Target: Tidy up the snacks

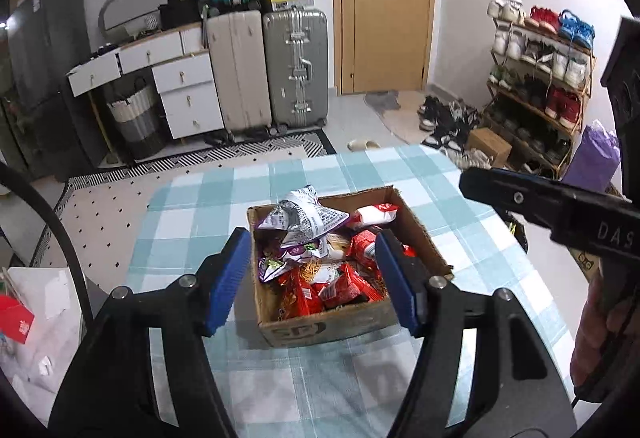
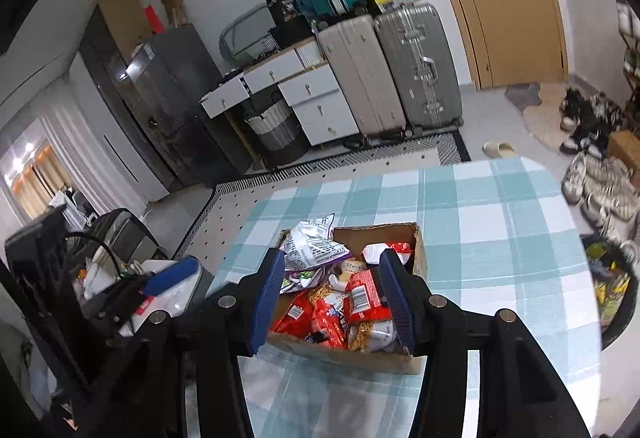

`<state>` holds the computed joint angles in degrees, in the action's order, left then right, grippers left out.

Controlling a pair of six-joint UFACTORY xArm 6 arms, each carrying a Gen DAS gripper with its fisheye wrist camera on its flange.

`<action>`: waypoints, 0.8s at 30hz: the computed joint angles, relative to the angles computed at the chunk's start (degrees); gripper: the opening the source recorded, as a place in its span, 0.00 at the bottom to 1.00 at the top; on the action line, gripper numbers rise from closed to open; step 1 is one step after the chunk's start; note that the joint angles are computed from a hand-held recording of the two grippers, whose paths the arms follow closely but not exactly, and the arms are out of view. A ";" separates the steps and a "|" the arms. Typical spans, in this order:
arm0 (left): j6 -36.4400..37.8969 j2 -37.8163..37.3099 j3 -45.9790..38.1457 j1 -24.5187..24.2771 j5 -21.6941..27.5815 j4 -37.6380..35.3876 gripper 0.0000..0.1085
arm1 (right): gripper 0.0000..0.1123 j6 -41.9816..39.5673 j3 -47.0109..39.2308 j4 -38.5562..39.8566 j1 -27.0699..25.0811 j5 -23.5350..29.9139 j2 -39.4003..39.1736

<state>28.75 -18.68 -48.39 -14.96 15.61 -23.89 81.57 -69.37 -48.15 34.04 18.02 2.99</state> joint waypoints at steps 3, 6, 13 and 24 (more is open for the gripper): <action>0.13 -5.37 3.16 0.91 0.09 -0.24 0.61 | 0.45 3.52 1.27 -5.92 2.16 1.59 -2.69; -0.81 -11.49 7.06 1.76 -1.03 1.24 0.69 | 0.45 9.29 2.87 -12.70 4.81 3.57 -5.79; 5.81 -28.31 15.95 4.57 1.19 -6.09 0.75 | 0.59 24.19 6.70 -27.80 13.31 11.56 -12.37; 20.59 -45.57 26.36 14.76 7.38 -22.71 0.95 | 0.90 34.27 13.03 -41.72 30.55 32.52 -16.91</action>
